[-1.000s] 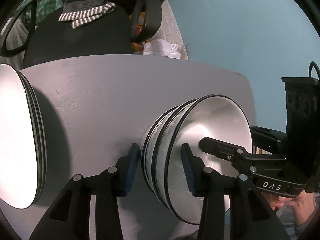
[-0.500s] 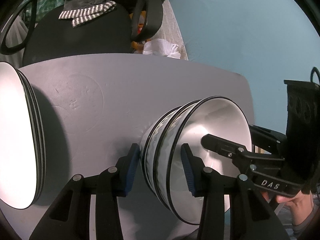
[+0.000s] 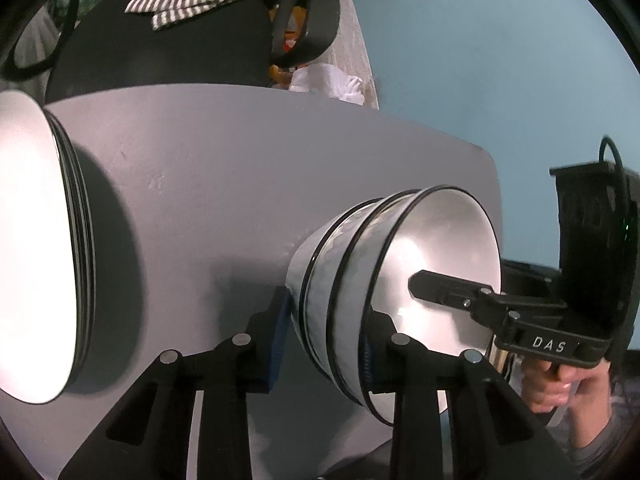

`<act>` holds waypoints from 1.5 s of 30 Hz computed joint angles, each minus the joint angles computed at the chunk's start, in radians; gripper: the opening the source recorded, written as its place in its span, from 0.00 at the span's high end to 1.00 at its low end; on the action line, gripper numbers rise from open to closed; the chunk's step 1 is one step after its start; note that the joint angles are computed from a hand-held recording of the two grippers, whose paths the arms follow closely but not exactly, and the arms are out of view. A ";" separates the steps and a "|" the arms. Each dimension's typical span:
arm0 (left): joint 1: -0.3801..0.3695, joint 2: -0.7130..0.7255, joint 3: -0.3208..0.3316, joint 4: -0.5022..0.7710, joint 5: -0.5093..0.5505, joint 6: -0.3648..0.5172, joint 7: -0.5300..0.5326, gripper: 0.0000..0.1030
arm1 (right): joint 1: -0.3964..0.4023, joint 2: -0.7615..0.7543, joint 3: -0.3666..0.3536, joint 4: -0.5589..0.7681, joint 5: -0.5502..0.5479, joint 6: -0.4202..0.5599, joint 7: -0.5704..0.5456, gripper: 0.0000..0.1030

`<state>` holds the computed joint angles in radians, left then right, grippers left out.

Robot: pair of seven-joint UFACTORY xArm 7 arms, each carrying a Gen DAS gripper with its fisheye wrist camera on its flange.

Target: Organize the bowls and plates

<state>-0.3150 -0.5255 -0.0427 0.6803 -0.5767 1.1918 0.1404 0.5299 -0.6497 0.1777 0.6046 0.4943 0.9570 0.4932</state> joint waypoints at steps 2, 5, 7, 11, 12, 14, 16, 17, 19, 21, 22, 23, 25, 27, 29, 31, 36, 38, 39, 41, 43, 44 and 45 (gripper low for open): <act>-0.001 0.006 -0.004 0.009 0.007 0.007 -0.004 0.71 | 0.004 0.006 -0.006 0.005 -0.001 0.009 -0.014 0.72; -0.002 0.010 -0.008 0.015 0.014 0.006 -0.005 0.72 | 0.000 0.012 0.000 0.016 -0.018 0.022 -0.023 0.73; -0.002 0.016 -0.013 0.021 0.020 0.003 -0.014 0.73 | -0.003 0.014 0.004 0.020 -0.026 0.024 -0.025 0.73; -0.002 0.007 -0.020 0.016 0.035 0.000 -0.033 0.74 | -0.010 0.014 0.026 0.029 -0.056 0.028 -0.007 0.75; -0.002 -0.001 -0.018 0.013 0.039 0.005 -0.035 0.74 | -0.013 0.014 0.032 0.030 -0.063 0.027 0.006 0.75; -0.002 -0.014 -0.015 0.003 0.042 0.007 -0.037 0.74 | -0.015 0.013 0.037 0.034 -0.075 0.030 0.023 0.77; -0.001 -0.024 -0.010 -0.007 0.039 0.008 -0.040 0.74 | -0.015 0.014 0.038 0.036 -0.077 0.026 0.039 0.77; 0.001 -0.029 -0.003 -0.013 0.034 0.011 -0.042 0.74 | -0.013 0.015 0.037 0.036 -0.078 0.023 0.041 0.77; 0.004 -0.037 0.004 -0.022 0.029 0.018 -0.045 0.74 | -0.009 0.016 0.034 0.037 -0.074 0.022 0.046 0.77; 0.007 -0.044 0.007 -0.028 0.031 0.023 -0.043 0.75 | -0.006 0.016 0.033 0.038 -0.069 0.023 0.057 0.77; 0.009 -0.048 0.008 -0.030 0.036 0.028 -0.041 0.75 | -0.005 0.016 0.032 0.038 -0.066 0.025 0.061 0.77; 0.011 -0.048 0.008 -0.030 0.038 0.029 -0.041 0.75 | -0.002 0.017 0.032 0.040 -0.064 0.027 0.064 0.77; 0.014 -0.053 0.009 -0.034 0.039 0.031 -0.045 0.75 | 0.001 0.017 0.035 0.040 -0.059 0.024 0.073 0.77; 0.018 -0.047 0.009 -0.036 0.038 0.025 -0.047 0.76 | 0.005 0.018 0.036 0.040 -0.051 0.022 0.084 0.77; 0.019 -0.043 0.008 -0.038 0.037 0.018 -0.048 0.76 | 0.007 0.022 0.040 0.042 -0.048 0.019 0.095 0.77; 0.022 -0.045 0.012 -0.041 0.041 0.018 -0.044 0.76 | 0.011 0.027 0.046 0.049 -0.050 0.019 0.107 0.77; 0.030 -0.061 0.016 -0.051 0.051 0.021 -0.042 0.76 | 0.022 0.052 0.061 0.072 -0.054 0.013 0.133 0.78; 0.034 -0.071 0.021 -0.054 0.055 0.025 -0.040 0.76 | 0.027 0.060 0.066 0.078 -0.055 0.008 0.143 0.78; 0.037 -0.075 0.023 -0.056 0.058 0.028 -0.038 0.76 | 0.029 0.064 0.066 0.080 -0.055 0.005 0.144 0.78; 0.039 -0.079 0.024 -0.055 0.059 0.030 -0.041 0.76 | 0.034 0.072 0.070 0.086 -0.055 -0.003 0.152 0.78; 0.043 -0.084 0.028 -0.056 0.061 0.032 -0.040 0.76 | 0.039 0.075 0.071 0.087 -0.054 -0.009 0.158 0.78; 0.046 -0.088 0.031 -0.058 0.062 0.033 -0.038 0.76 | 0.042 0.081 0.074 0.093 -0.056 -0.011 0.161 0.78; 0.049 -0.090 0.034 -0.058 0.063 0.035 -0.037 0.76 | 0.044 0.086 0.079 0.098 -0.057 -0.016 0.169 0.78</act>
